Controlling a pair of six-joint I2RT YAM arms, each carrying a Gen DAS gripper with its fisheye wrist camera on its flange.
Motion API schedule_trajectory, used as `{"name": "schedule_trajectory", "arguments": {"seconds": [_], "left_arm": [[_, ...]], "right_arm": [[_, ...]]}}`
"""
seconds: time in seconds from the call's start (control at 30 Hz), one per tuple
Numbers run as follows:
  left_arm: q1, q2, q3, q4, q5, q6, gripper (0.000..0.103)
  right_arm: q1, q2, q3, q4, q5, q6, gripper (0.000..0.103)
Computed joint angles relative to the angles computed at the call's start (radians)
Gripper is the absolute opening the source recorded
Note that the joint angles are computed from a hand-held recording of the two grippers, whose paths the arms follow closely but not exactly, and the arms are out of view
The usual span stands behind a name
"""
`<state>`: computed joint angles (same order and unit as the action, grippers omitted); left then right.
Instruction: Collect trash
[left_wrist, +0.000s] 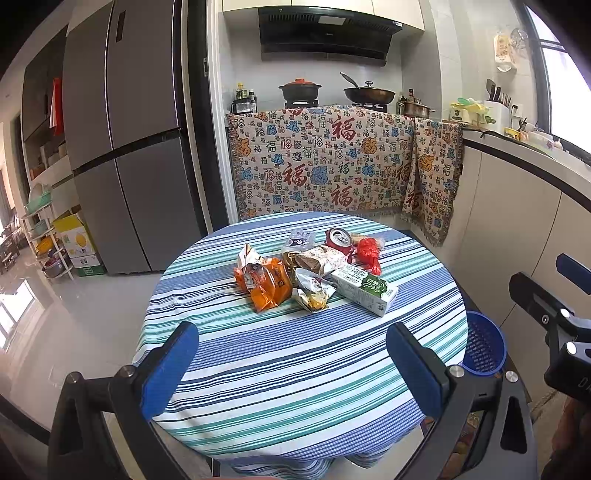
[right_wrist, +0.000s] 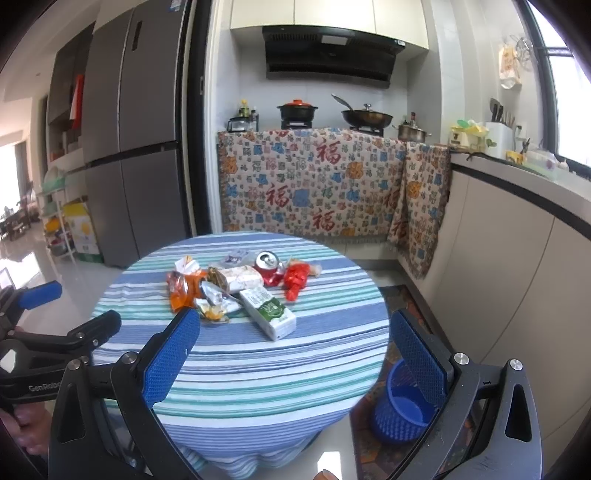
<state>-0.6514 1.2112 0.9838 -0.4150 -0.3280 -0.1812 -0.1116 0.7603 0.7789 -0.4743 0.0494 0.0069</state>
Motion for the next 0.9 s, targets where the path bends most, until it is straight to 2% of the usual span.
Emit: {"name": "schedule_trajectory", "arguments": {"seconds": [0.9], "left_arm": [[-0.004,-0.002,0.013,-0.016,0.005,-0.001,0.103]], "right_arm": [[0.014,0.000,-0.002,0.001,0.010,0.002,0.103]]}}
